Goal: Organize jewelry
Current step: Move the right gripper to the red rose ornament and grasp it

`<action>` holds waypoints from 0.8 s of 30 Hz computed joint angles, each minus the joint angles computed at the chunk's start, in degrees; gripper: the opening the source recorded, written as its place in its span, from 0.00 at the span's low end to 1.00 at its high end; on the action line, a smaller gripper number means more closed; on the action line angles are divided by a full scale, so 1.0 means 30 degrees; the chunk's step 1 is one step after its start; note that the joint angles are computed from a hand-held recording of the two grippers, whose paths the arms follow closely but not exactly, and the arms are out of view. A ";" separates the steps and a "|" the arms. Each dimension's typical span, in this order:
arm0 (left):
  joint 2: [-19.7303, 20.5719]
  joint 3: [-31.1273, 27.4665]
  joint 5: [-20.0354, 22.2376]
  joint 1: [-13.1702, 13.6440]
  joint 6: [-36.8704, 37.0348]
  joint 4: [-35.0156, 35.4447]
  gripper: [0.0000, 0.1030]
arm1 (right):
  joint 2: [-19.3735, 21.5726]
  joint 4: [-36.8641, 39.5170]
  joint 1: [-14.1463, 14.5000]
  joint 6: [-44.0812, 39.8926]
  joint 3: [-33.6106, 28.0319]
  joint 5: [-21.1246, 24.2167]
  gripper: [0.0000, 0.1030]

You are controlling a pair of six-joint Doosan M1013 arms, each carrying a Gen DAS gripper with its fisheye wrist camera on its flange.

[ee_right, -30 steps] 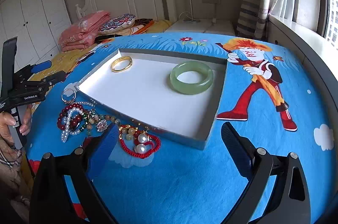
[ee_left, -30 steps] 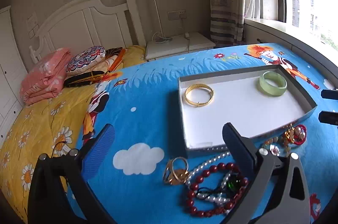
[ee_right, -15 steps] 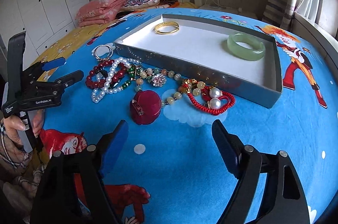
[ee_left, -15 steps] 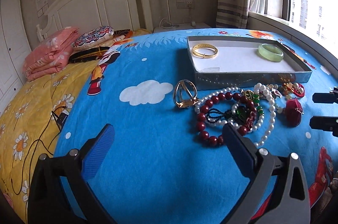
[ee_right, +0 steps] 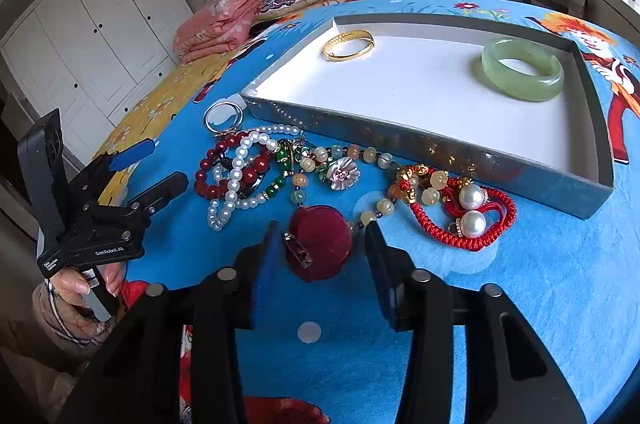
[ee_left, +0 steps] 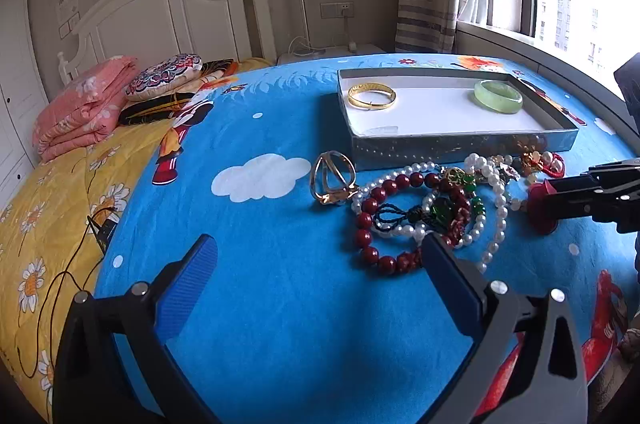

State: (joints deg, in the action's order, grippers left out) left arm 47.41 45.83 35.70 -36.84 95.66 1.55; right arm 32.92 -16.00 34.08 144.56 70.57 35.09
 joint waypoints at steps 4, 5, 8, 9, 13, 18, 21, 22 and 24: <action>-0.0028 0.0033 -0.0109 0.0070 -0.0005 -0.0337 0.96 | 0.0084 -0.1189 0.0353 -0.0241 -0.0263 0.0383 0.34; -0.0047 0.0071 -0.0172 0.0086 -0.0121 -0.0363 0.96 | 0.0144 -0.1670 0.0496 -0.0325 -0.0436 0.0623 0.34; -0.0061 0.0097 -0.0273 0.0183 -0.0238 -0.0752 0.96 | 0.0656 -0.4980 0.1241 0.0011 -0.1507 0.2854 0.34; -0.0059 0.0087 -0.0268 0.0202 -0.0312 -0.0818 0.96 | 0.0897 -0.6379 0.1581 -0.0069 -0.1936 0.3852 0.34; -0.0021 -0.0003 -0.0170 0.0230 -0.0411 -0.0967 0.96 | 0.2702 -1.2022 0.2998 -0.1979 -0.4376 0.9843 0.33; -0.0100 0.0172 -0.0392 0.0216 -0.0452 -0.0909 0.96 | 0.4350 -1.4341 0.3632 -0.6373 -0.6180 1.3753 0.41; -0.0140 0.0252 -0.0498 0.0249 -0.0436 -0.1013 0.96 | 0.3759 -1.2757 0.3567 -0.6722 -0.5536 1.2020 0.51; -0.0141 0.0256 -0.0517 0.0248 -0.0459 -0.1022 0.96 | 0.3228 -1.1027 0.3379 -0.6699 -0.5035 1.0414 0.51; -0.0136 0.0251 -0.0532 0.0255 -0.0456 -0.1062 0.96 | 0.1959 -0.6886 0.2822 -0.6984 -0.3622 0.6566 0.51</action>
State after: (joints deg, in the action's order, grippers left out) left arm 47.01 46.58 34.10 -36.07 94.29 -1.64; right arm 38.80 -36.66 42.54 123.61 59.70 54.78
